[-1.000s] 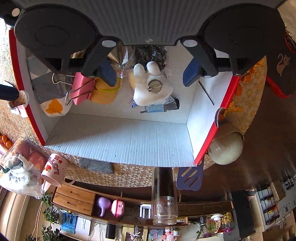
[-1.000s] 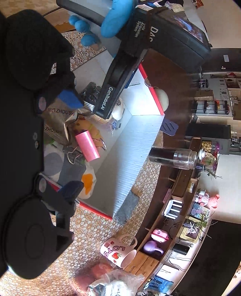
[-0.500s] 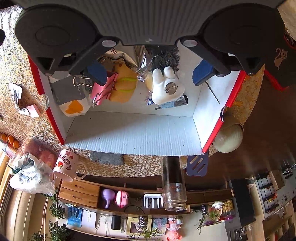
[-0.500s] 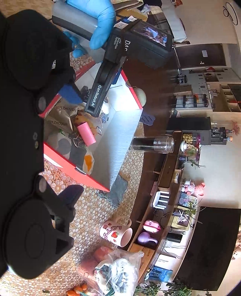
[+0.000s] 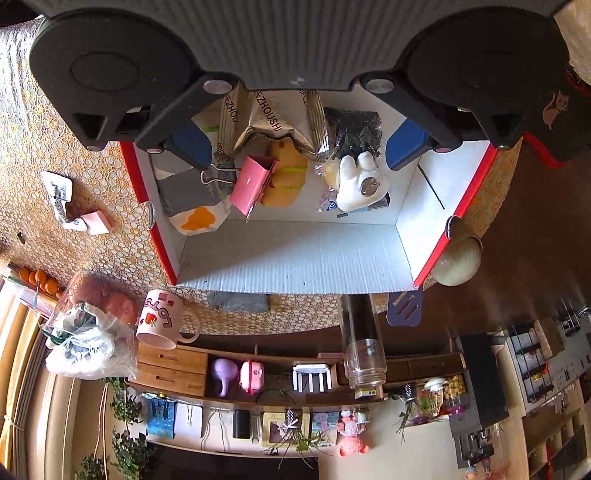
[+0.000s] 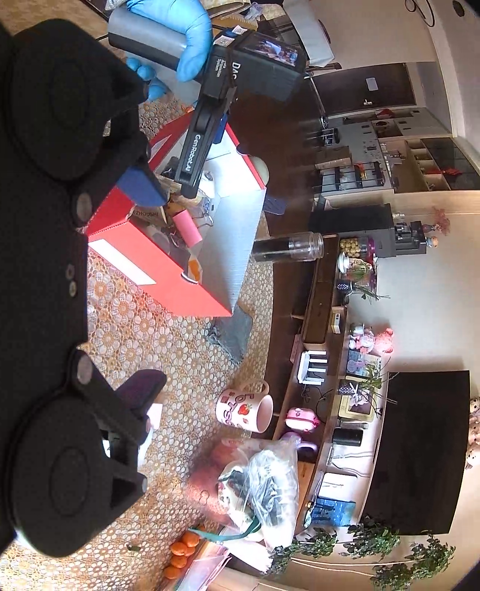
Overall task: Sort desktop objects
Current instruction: 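Withdraw both open tools from the box toward the remaining items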
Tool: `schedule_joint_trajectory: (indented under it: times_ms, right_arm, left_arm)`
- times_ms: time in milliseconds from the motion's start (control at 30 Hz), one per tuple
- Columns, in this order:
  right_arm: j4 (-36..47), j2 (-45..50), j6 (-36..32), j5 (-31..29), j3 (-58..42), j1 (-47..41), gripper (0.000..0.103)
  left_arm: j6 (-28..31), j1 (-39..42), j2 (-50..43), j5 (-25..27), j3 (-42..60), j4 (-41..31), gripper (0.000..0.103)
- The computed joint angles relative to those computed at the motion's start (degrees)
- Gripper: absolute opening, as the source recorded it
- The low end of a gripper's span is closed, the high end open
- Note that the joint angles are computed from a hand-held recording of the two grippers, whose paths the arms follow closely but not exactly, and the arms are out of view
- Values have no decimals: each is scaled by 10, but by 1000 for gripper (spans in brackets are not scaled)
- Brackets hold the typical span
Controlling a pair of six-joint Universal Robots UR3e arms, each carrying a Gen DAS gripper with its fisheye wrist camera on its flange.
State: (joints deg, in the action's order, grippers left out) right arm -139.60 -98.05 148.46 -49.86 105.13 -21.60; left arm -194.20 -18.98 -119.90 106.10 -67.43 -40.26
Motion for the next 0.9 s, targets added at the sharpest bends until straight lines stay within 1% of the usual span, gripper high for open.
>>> schedule_joint_trajectory:
  times_ms: [100,200,300,467,633,800,900]
  right_arm:
    - [17,-25,-22,13,23,-38,95]
    - [34,-47,-43,26,42,-76,95]
    - [56,-67,-64,47,61,-119,95]
    - [92,-88,-95,74,81,-183,95]
    - [106,-90,-122,86,94,-230,95]
    - [96,-76,-139,95,102,-268,95]
    - [69,-50,-137,92,101,-277,95]
  left_arm:
    - [-16,-18,12,8,-6,4,101]
    - [-18,-44,14,19,4,1,101]
    - [-24,-73,3,31,30,-7,101]
    - [-39,-110,-30,30,89,-20,101]
    - [-33,-144,-86,30,172,-37,101]
    - [-29,-162,-149,17,264,-60,101]
    - [-13,-173,-212,22,364,-91,101]
